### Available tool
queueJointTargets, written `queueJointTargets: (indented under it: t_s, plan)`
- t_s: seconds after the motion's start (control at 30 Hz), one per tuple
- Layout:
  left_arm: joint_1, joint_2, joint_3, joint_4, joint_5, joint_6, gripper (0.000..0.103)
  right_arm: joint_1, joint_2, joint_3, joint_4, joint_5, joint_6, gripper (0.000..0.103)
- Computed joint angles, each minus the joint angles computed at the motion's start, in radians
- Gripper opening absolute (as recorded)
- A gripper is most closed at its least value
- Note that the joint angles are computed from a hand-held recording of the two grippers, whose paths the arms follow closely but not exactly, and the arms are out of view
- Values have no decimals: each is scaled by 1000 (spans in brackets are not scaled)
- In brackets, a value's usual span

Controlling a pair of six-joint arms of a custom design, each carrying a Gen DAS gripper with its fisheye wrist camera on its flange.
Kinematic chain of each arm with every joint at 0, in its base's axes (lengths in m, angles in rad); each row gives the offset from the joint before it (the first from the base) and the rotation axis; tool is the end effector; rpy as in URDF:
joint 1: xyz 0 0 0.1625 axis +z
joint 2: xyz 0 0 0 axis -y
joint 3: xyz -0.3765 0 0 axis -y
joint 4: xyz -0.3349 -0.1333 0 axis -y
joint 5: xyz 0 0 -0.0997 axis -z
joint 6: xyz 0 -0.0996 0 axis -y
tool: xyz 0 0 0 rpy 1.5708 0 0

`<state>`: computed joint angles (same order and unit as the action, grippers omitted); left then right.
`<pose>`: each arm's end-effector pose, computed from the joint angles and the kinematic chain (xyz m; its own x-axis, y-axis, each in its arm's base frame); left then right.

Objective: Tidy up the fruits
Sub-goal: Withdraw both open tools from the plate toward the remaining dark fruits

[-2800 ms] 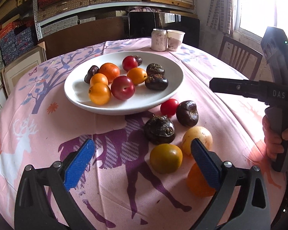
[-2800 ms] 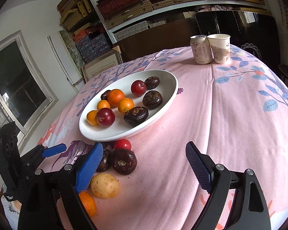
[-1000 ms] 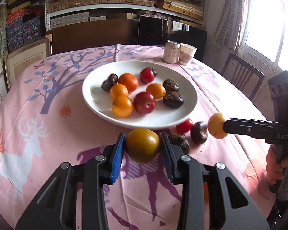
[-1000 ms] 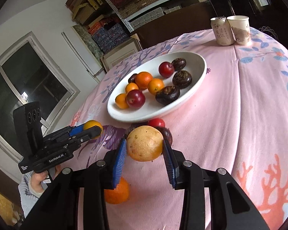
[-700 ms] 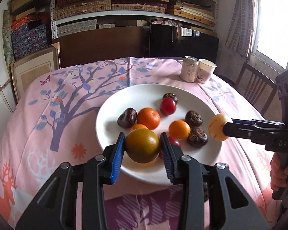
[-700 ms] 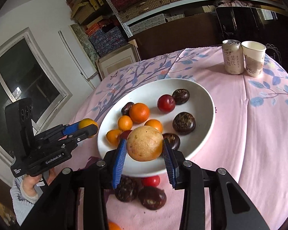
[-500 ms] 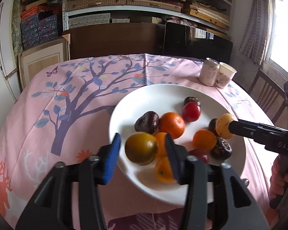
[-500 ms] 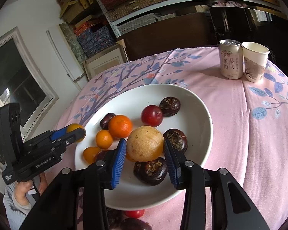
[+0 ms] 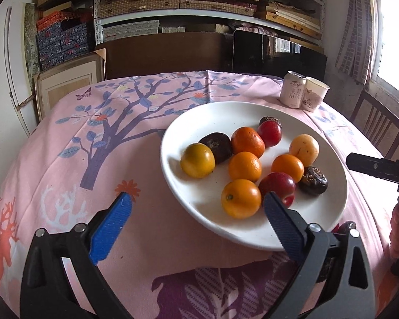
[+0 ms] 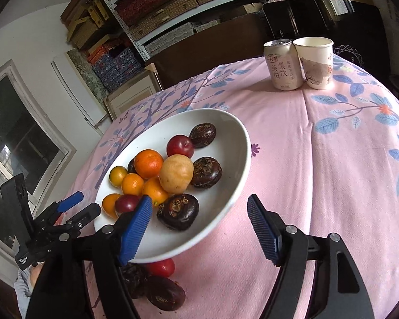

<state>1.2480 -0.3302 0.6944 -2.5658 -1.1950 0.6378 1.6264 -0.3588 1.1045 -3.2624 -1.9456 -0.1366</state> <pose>-0.0940 -0.8166 0.1493 -0.6114 0.5282 -0.5893 0.7720 0.5618 -0.2974 0.1374 -0.7255 0.0941 -0.9324 0.1629 0.3226 -0.1610 0.6120 -0.7743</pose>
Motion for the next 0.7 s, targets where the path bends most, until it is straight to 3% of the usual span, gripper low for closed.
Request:
queueJointTargets:
  t_s: [0.33,0.7]
  plan:
    - [-12,-158,329,-160,-40,46,98,3,-62,201,-168,12,2,76]
    - [-46,-206,497,-203,-34,168,98,19,-64,258,-221,-16,-16,82]
